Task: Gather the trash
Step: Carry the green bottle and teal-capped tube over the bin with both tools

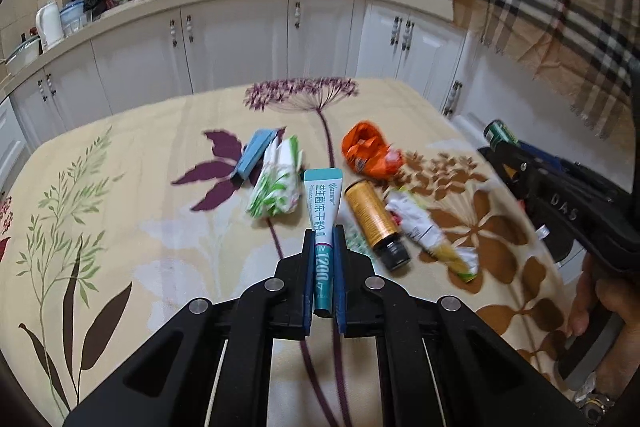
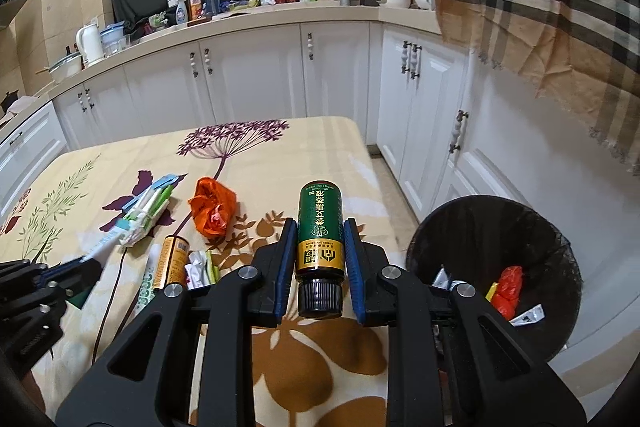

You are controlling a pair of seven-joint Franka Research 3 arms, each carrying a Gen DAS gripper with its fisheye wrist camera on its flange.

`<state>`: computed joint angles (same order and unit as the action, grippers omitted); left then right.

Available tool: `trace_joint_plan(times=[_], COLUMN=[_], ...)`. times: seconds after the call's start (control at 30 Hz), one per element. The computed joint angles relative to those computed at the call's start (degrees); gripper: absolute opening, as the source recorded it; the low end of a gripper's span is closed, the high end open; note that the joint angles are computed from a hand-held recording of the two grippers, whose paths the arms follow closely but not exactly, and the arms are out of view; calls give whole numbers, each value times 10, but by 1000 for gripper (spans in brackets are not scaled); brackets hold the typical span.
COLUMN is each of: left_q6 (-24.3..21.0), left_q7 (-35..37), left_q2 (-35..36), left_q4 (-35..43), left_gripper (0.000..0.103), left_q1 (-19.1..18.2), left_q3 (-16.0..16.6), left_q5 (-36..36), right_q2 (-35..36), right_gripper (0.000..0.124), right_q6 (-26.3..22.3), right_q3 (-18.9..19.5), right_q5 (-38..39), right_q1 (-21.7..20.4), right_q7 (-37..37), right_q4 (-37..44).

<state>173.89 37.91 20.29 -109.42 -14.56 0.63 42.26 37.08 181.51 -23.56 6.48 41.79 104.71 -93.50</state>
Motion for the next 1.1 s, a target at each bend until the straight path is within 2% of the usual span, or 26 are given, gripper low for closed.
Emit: trace_joint_plan(times=[0.07, 0.23, 0.47, 0.73, 0.93, 1.1], left_q6=[12, 32, 46, 41, 16, -13], left_q7=[-48, -125, -142, -74, 29, 101], left_q2=[1, 26, 84, 163, 226, 281], left_q4=[10, 60, 152, 263, 351, 433], left_gripper=[9, 9, 9, 9, 9, 9], left_q1=[-33, -71, -89, -106, -100, -107], left_q3=[37, 77, 77, 57, 14, -6], left_q5=[43, 114, 141, 85, 15, -36], right_q2=[-4, -6, 4, 44, 75, 93], right_gripper=[23, 23, 23, 23, 23, 23], right_q6=[9, 21, 33, 37, 29, 19], right_q3=[-19, -76, -172, -265, -299, -309], right_q5=[3, 21, 59, 123, 149, 154], right_q1=[13, 53, 116, 159, 163, 154], right_q7=[7, 19, 26, 36, 49, 69], right_q4=[-11, -32, -61, -75, -72, -67])
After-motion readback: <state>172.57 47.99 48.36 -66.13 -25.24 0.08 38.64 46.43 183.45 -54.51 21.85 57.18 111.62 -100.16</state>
